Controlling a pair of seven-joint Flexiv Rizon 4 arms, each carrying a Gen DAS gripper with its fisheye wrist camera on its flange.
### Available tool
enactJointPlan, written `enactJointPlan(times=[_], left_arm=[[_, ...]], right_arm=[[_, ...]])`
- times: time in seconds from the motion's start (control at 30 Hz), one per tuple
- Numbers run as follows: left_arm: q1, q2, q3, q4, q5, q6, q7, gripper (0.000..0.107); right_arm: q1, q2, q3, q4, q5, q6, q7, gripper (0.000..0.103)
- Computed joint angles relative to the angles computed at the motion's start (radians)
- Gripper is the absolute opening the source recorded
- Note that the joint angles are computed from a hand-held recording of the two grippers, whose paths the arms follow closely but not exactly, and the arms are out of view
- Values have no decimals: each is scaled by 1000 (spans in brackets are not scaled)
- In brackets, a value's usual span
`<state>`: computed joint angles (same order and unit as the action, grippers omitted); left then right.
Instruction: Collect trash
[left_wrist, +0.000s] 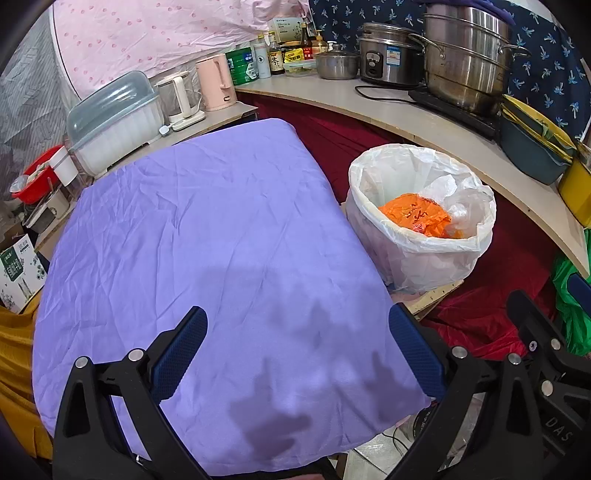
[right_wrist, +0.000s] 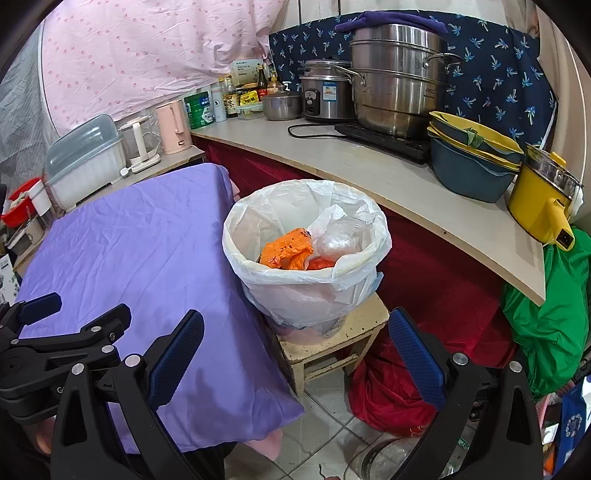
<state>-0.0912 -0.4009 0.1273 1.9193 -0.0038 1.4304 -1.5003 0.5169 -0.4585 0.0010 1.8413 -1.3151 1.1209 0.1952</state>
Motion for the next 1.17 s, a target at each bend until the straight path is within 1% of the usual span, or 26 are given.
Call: enactJointPlan(times=[0.2,0.4,0.83,1.17], left_arm=[[-27,-2,32,-8,31,-5,-41,94],[-19,1,24,-5,41,-8,-43,94],[1,5,-10,5,20,-17,-2,94],[22,3,-46,17,-22,-7,55,94]], right_arm=[[-4,4,0,7,0,3,1,97],[-9,6,0,13,0,3,3,96],[-16,10,2,21,-3,4,7,96],[-22,18,5,34,-11,-3,27,96]])
